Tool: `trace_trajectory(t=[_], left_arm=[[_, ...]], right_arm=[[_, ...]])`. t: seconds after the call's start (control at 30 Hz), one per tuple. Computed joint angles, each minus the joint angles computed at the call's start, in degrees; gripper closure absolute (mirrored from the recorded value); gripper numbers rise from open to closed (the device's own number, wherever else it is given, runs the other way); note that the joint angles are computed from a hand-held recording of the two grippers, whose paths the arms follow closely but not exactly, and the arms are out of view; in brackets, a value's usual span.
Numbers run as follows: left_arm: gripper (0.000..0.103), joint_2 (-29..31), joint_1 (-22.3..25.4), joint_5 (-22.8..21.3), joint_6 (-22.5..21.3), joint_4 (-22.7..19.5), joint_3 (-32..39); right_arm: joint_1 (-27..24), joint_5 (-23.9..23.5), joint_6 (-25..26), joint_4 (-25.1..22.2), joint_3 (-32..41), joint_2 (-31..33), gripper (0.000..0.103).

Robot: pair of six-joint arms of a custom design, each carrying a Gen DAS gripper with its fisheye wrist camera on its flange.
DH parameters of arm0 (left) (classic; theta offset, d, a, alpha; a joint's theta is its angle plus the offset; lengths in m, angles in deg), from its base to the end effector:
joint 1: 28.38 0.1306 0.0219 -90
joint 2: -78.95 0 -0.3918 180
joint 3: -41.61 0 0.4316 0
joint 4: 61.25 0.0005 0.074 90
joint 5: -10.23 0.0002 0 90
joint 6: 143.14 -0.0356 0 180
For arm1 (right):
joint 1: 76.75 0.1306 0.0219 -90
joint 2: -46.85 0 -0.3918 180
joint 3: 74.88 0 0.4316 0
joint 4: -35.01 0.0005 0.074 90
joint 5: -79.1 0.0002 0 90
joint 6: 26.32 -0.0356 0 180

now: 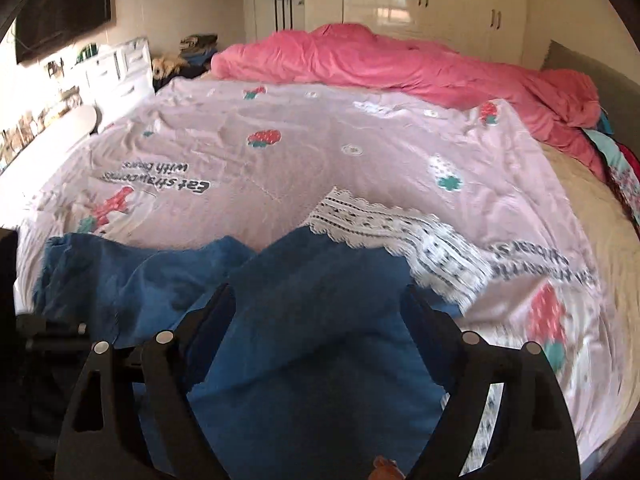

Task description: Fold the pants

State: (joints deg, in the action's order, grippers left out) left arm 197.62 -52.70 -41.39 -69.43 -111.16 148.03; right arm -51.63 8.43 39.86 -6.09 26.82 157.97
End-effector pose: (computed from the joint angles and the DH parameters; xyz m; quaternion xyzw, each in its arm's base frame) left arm 0.6095 -0.3003 0.2926 0.3923 0.8323 -0.3342 0.2043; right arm 0.6002 0.2678 0.3423 0.0462 0.9285 -0.0059 0.3685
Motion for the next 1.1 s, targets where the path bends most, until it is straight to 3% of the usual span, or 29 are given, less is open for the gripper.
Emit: trace_trajectory(t=[0.1, 0.2, 0.37, 0.43, 0.5, 0.53, 0.57, 0.6, 0.67, 0.7, 0.83, 1.0, 1.1], left_arm=[[0.101, 0.5, -0.4, 2.7, -1.4, -1.5, -0.2], [0.101, 0.0, -1.1, 3.5, -3.4, -1.8, -1.1], [0.101, -2.3, -0.6, 3.3, -2.1, 2.9, -3.8], [0.100, -2.9, 0.3, 3.0, -0.1, 5.0, -4.3], [0.087, -3.2, 0.7, 1.8, 1.1, 6.9, -4.7], [0.083, -3.2, 0.9, 1.3, 1.4, 7.3, -4.7], [0.077, -3.0, 1.2, 1.0, 1.5, 7.2, -4.5], [0.076, -2.8, 1.4, 0.9, 1.8, 7.1, -4.3], [0.075, -2.1, 1.5, 0.3, 1.8, 6.2, -3.5], [0.072, -1.9, 1.6, 0.3, 1.8, 5.9, -3.3], [0.066, -0.8, 1.4, 0.0, 2.2, 5.7, -2.6], [0.057, -2.3, 1.3, -0.8, 3.2, 9.4, -5.0], [0.052, -4.3, 1.0, -2.1, 3.3, 14.3, -7.7]], right_arm=[[-1.0, 0.5, 2.1, -4.4, 7.7, 5.5, 0.020], [-2.5, -1.6, 1.1, -10.3, 16.1, 11.7, 0.020], [-4.0, -1.8, -2.3, -21.5, 30.5, 21.9, 0.020], [-4.3, 0.3, -4.1, -27.6, 37.7, 26.7, 0.020], [-4.7, 1.1, -5.0, -31.6, 42.8, 30.3, 0.020], [-5.1, 0.1, -5.5, -32.0, 43.5, 31.1, 0.028], [-5.5, -1.5, -6.0, -30.9, 42.7, 30.9, 0.042], [-6.0, -2.4, -6.7, -28.6, 40.5, 29.9, 0.047], [-6.2, -1.4, -6.3, -25.0, 36.4, 27.4, 0.082], [-6.3, -1.4, -6.1, -22.7, 33.4, 25.5, 0.090], [-7.1, -4.0, -7.2, -12.0, 20.2, 17.1, 0.093], [-7.1, -4.6, -10.0, -1.2, 5.2, 6.0, 0.093], [-7.3, -5.5, -11.7, 3.1, -0.9, 0.6, 0.093]])
